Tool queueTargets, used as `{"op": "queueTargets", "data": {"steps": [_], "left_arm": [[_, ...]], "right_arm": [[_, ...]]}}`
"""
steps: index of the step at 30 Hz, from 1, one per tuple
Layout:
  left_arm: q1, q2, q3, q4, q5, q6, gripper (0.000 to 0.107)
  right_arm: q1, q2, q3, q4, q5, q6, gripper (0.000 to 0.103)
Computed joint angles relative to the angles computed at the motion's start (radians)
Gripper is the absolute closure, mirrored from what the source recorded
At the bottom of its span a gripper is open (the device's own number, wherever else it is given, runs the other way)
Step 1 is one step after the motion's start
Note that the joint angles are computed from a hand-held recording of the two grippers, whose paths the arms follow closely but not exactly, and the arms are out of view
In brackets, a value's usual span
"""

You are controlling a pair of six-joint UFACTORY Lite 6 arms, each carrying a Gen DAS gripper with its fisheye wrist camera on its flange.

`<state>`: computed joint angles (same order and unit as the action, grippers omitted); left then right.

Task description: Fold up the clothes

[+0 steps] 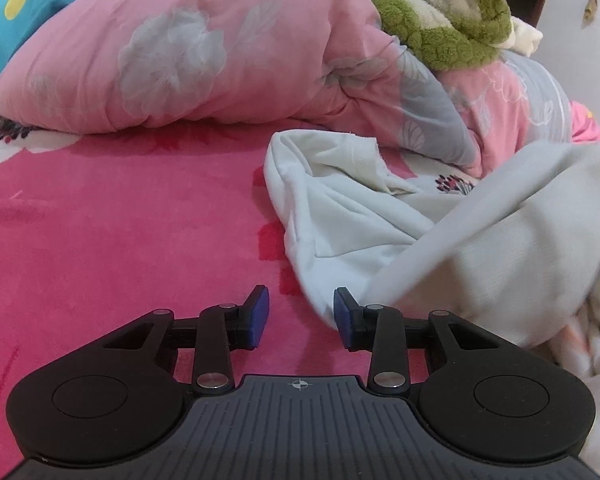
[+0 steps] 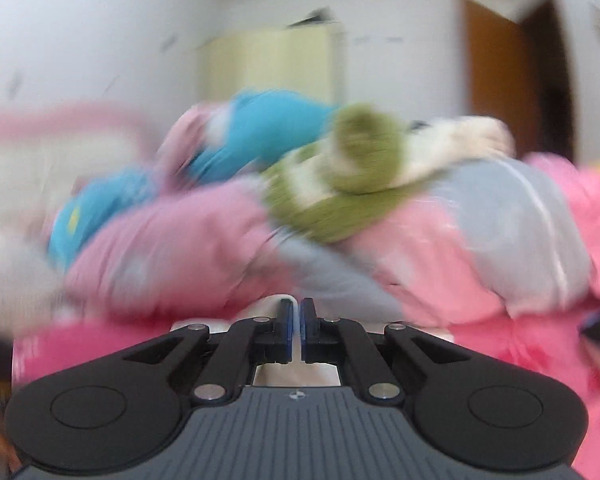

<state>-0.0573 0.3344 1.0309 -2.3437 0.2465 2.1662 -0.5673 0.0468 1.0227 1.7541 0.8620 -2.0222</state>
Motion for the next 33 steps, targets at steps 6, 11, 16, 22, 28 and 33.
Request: {"op": "queueTargets", "data": {"steps": [6,11,16,22,28,33], "left_arm": [[-0.013,-0.017,-0.003,-0.038,-0.014,0.041,0.071],[-0.026,-0.032,-0.021,-0.143,-0.012,0.156,0.071],[-0.023,-0.031,-0.026,-0.162,-0.007,0.171,0.071],[-0.024,-0.018,-0.008,-0.087,0.001,0.077,0.071],[-0.044,0.016,0.028,-0.062,-0.005,0.045,0.071],[-0.045,0.044,0.049,-0.050,-0.011,0.038,0.071]], "right_arm": [[-0.204,0.151,0.170,0.050,0.120,0.231,0.101],[-0.236,0.179,0.210,-0.160,0.169,0.377,0.098],[-0.120,0.032,0.068,-0.401,0.281,0.387,0.078],[0.224,-0.095,-0.089,-0.460,-0.035,0.339,0.050],[0.378,0.022,-0.092,-0.207,-0.286,0.131,0.076],[0.259,-0.050,-0.169,-0.086,-0.117,0.052,0.099]]}}
